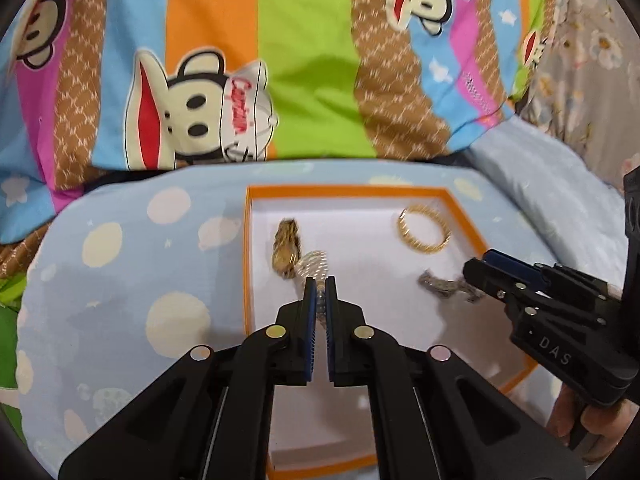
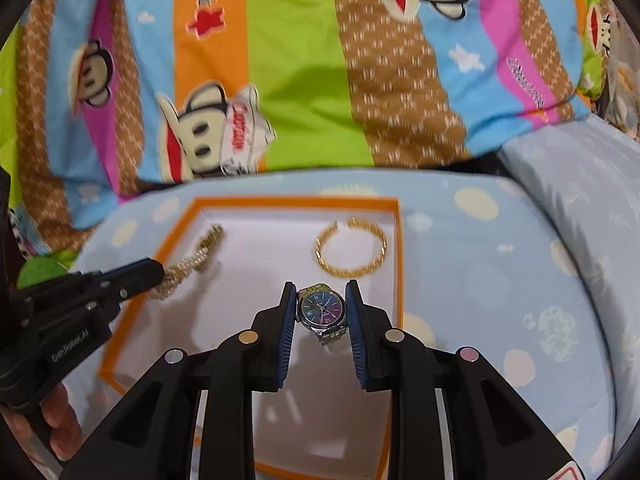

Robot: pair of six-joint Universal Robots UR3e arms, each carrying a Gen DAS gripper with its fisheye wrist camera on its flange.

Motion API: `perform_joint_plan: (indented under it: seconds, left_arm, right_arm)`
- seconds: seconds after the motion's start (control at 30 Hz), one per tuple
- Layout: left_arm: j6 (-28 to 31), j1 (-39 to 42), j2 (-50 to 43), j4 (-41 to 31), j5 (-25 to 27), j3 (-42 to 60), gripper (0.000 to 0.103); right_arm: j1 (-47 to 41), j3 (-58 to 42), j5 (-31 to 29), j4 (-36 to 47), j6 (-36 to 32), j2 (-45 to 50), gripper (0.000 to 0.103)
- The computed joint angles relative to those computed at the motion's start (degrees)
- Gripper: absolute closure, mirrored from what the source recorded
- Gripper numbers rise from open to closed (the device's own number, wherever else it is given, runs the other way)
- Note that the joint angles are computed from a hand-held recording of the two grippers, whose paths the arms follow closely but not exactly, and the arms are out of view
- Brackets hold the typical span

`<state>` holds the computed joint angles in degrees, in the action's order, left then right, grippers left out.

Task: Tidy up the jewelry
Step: 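Lower the pearl bracelet and silver watch into the orange box and open both tools, then move the right tool to the black bead bracelet and grasp it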

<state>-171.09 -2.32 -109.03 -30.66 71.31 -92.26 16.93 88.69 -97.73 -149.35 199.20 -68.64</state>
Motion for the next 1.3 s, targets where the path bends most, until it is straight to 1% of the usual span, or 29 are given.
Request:
perform_joint_plan:
  seconds: [0.07,0.1,0.17,0.2,0.23,0.27,0.3,0.33,0.37,0.4,0.47,0.57,0.63,0.73,0.8,0.87,0.97,1.03,1.1,1.17,1.23,1.3]
  left_arm:
    - [0.36,-0.02,-0.88,0.02,0.4,-0.49,0.099]
    - [0.83,0.15,-1.13,-0.11,0.01,-0.87,0.097]
    - [0.68,-0.46,-1.31,0.93,1.51,-1.57,0.097]
    - [0.8,-0.64,-1.18,1.73,2.02,-2.21,0.095]
    - [0.74,-0.8,-1.25,1.95,2.44,-2.19,0.091]
    - [0.57,-0.66,-0.79,2.81,2.56,-2.99,0.078]
    - [0.62,-0.09,-0.34,3.38,1.6,-3.55,0.073]
    - [0.59,0.64,0.82,3.67,0.27,-4.58,0.071]
    - [-0.02,1.28,2.35,4.59,-0.02,-5.91,0.063]
    - [-0.46,2.0,3.91,5.6,-0.6,-7.32,0.059]
    - [-0.57,5.06,9.14,6.88,-4.22,-11.79,0.054]
    - [0.87,9.85,18.63,5.56,-8.33,-18.99,0.046]
    - [3.04,13.03,25.31,3.94,-10.15,-24.37,0.045]
    - [8.05,18.01,36.51,-2.33,-12.39,-32.85,0.045]
    - [11.07,20.36,42.97,-6.29,-12.33,-38.04,0.045]
    - [13.63,21.99,48.89,-10.24,-11.9,-42.6,0.045]
    - [17.45,24.19,57.71,-17.37,-12.07,-47.42,0.045]
    - [19.33,25.53,63.1,-22.13,-12.75,-49.14,0.045]
    - [20.4,26.65,66.9,-25.77,-13.6,-49.93,0.045]
    - [19.79,26.69,68.84,-26.69,-13.23,-50.67,0.045]
    - [20.34,27.66,71.62,-29.21,-13.52,-51.1,0.045]
    - [20.5,28.73,73.71,-31.08,-13.68,-51.34,0.045]
  right_arm:
    - [-0.43,1.08,0.64,0.24,-0.24,0.22,0.079]
    - [-0.47,1.9,0.67,-0.29,-0.49,0.12,0.079]
    - [-0.23,2.86,0.46,-1.36,-0.94,-0.21,0.078]
    - [-0.31,3.46,0.95,-1.58,-0.85,-0.75,0.076]
    - [-0.59,4.39,1.76,-2.41,-0.78,-1.42,0.074]
    - [-0.77,5.59,2.35,-3.46,-0.62,-2.38,0.07]
    - [-0.64,6.53,1.86,-4.03,-0.19,-3.54,0.063]
    - [-0.47,7.83,0.98,-5.09,0.25,-5.11,0.06]
    - [-0.55,9.55,0.82,-6.37,0.47,-7.1,0.056]
    - [-0.74,11.33,0.8,-7.17,0.76,-9.38,0.054]
    - [-1.25,16.13,0.97,-8.22,1.66,-15.58,0.051]
    - [-1.18,24.46,0.78,-8.53,3.29,-25.78,0.046]
    - [1.18,29.9,-2.53,-8.15,4.97,-31.79,0.045]
    - [6.94,36.82,-8.91,-7.24,9.28,-37.58,0.045]
    - [10.1,40.97,-10.32,-6.94,12.81,-40.1,0.045]
    - [12.27,44.29,-10.21,-7.15,16.04,-41.69,0.045]
    - [16.16,46.2,-11.05,-7.54,20.25,-41.43,0.045]
    - [18.22,46.63,-10.95,-8.41,21.99,-40.49,0.045]
    - [20.92,45.65,-12.15,-8.31,23.83,-38.59,0.045]
    - [24.1,44.07,-14.05,-8.28,24.77,-36.44,0.045]
    - [26.82,42.16,-15.67,-8.16,25.74,-33.98,0.045]
    - [28.36,41.07,-15.78,-8.72,26.16,-32.36,0.045]
